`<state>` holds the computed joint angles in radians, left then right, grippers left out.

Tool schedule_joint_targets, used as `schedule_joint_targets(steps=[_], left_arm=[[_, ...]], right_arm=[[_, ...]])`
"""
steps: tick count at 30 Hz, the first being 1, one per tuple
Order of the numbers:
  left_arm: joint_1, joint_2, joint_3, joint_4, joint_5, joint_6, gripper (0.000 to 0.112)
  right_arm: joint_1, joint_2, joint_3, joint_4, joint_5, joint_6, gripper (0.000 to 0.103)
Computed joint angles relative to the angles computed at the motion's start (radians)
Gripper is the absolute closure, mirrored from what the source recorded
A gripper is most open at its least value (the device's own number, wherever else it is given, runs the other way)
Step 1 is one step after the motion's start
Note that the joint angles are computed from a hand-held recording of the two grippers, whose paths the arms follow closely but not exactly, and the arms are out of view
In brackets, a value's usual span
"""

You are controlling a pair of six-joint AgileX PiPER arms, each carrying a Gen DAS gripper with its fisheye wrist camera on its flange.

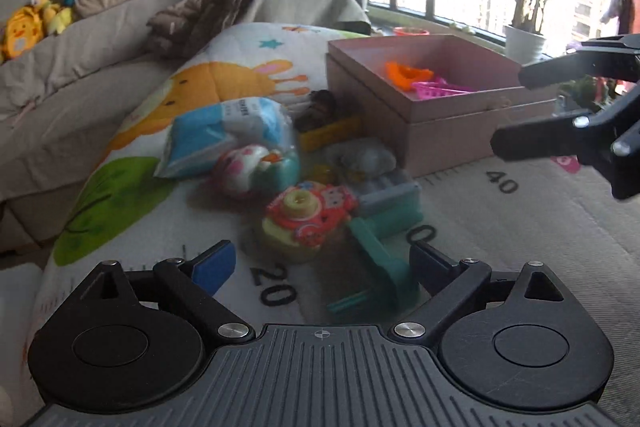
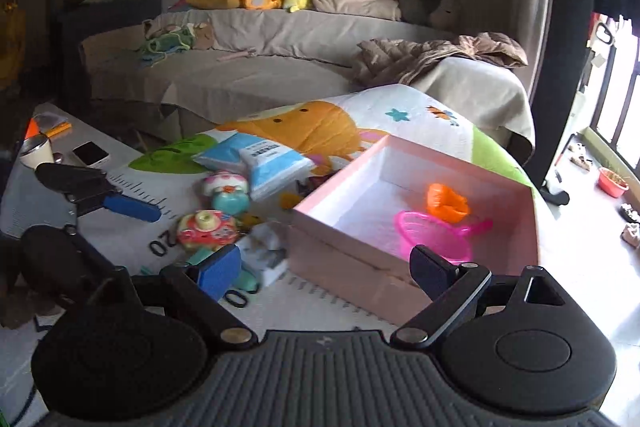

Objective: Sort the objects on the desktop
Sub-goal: 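Move the right tool to the white battery holder with star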

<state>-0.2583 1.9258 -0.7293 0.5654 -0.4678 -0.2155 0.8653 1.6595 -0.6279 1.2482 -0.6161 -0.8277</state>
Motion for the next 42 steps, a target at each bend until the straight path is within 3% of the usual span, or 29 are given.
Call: schedule_joint_targets(steps=[3, 7, 13, 14, 15, 16, 21, 22, 23, 24, 29, 31, 33, 35, 37, 40, 41, 42], left_arm=[[0.041, -0.019, 0.026, -0.093, -0.01, 0.074, 0.014], [0.095, -0.02, 0.027, -0.158, 0.008, 0.104, 0.013], [0.152, -0.02, 0.035, -0.043, 0.0, 0.004, 0.013], [0.153, -0.021, 0.038, -0.031, -0.003, -0.005, 0.013], [0.153, -0.023, 0.042, -0.025, -0.006, -0.009, 0.013], [0.153, -0.026, 0.045, -0.017, -0.007, -0.015, 0.013], [0.133, -0.046, 0.056, 0.034, -0.011, -0.069, 0.013], [0.123, -0.052, 0.063, 0.041, -0.014, -0.076, 0.013], [0.114, -0.058, 0.068, 0.05, -0.014, -0.083, 0.013], [0.105, -0.065, 0.073, 0.06, -0.015, -0.088, 0.013], [0.048, -0.085, 0.09, 0.053, -0.011, -0.071, 0.012], [0.018, -0.086, 0.086, 0.018, 0.006, -0.043, 0.012], [-0.008, -0.088, 0.087, -0.043, 0.019, 0.008, 0.012], [-0.019, -0.089, 0.088, -0.082, 0.029, 0.044, 0.012], [-0.027, -0.09, 0.094, -0.161, 0.038, 0.119, 0.012], [-0.01, -0.097, 0.094, -0.171, 0.059, 0.123, 0.012], [-0.003, -0.1, 0.096, -0.171, 0.061, 0.123, 0.012], [0.002, -0.102, 0.098, -0.168, 0.06, 0.119, 0.012]], right_arm=[[0.016, 0.113, -0.117, 0.06, 0.052, -0.045, 0.026], [0.017, 0.256, -0.271, 0.188, 0.091, -0.073, 0.027], [-0.002, 0.381, -0.424, 0.369, 0.063, -0.092, 0.027], [-0.008, 0.39, -0.436, 0.399, 0.07, -0.108, 0.034], [-0.002, 0.394, -0.44, 0.404, 0.046, -0.111, 0.047], [0.001, 0.39, -0.436, 0.418, 0.04, -0.142, 0.053], [0.028, 0.292, -0.29, 0.362, 0.074, -0.091, 0.056], [0.05, 0.264, -0.248, 0.359, 0.061, -0.083, 0.064], [0.074, 0.236, -0.205, 0.364, 0.048, -0.085, 0.079], [0.098, 0.21, -0.17, 0.383, 0.032, -0.091, 0.08], [0.197, 0.067, 0.016, 0.373, -0.023, 0.003, 0.077], [0.217, 0.056, 0.032, 0.332, -0.076, 0.022, 0.065], [0.193, 0.064, 0.026, 0.244, -0.091, 0.07, 0.034], [0.126, 0.099, -0.003, 0.113, -0.055, 0.116, 0.022], [0.061, 0.16, -0.072, 0.07, 0.006, 0.068, 0.023], [-0.006, 0.23, -0.146, 0.017, 0.071, 0.019, 0.023], [-0.021, 0.245, -0.163, -0.002, 0.091, 0.02, 0.026], [-0.034, 0.252, -0.17, -0.023, 0.12, 0.029, 0.036]])
